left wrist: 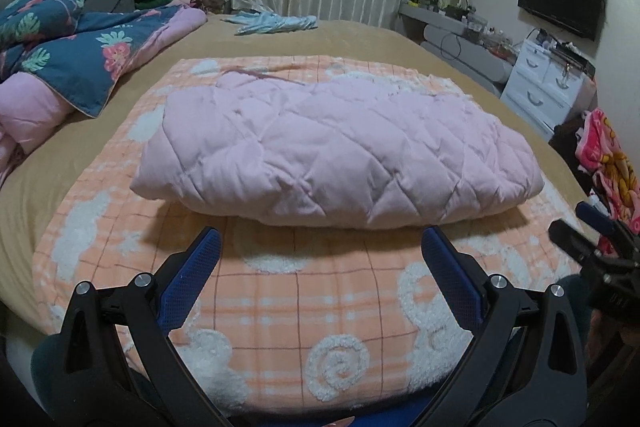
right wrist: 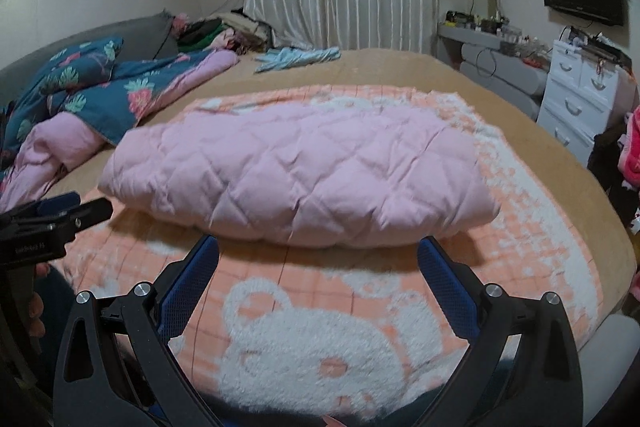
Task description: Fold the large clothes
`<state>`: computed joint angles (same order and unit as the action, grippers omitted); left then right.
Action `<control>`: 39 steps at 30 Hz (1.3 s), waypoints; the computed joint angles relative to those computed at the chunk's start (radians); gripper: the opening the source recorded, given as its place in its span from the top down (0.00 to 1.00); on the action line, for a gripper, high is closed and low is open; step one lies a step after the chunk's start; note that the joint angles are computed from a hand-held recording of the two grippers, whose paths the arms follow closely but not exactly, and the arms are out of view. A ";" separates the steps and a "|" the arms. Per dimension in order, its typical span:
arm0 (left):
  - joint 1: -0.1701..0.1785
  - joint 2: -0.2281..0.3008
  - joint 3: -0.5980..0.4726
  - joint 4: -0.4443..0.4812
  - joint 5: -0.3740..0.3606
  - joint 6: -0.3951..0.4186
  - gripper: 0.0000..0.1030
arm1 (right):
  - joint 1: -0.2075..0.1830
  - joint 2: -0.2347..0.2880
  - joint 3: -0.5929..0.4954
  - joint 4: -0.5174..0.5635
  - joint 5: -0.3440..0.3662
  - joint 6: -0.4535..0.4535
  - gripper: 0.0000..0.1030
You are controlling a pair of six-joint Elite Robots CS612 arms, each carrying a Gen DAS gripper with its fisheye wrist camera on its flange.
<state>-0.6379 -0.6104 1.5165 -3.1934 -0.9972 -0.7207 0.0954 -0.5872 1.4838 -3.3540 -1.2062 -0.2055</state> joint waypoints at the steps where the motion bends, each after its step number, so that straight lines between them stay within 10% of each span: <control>1: 0.001 0.001 0.000 0.004 -0.001 -0.004 0.09 | 0.001 0.001 0.000 0.011 0.002 -0.005 0.04; 39: 0.000 -0.006 0.008 0.026 0.001 -0.019 0.09 | 0.005 -0.001 -0.003 0.016 0.008 -0.010 0.04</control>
<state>-0.6382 -0.6167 1.5247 -3.1677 -0.9962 -0.7393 0.1001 -0.5886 1.4808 -3.3382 -1.1980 -0.2151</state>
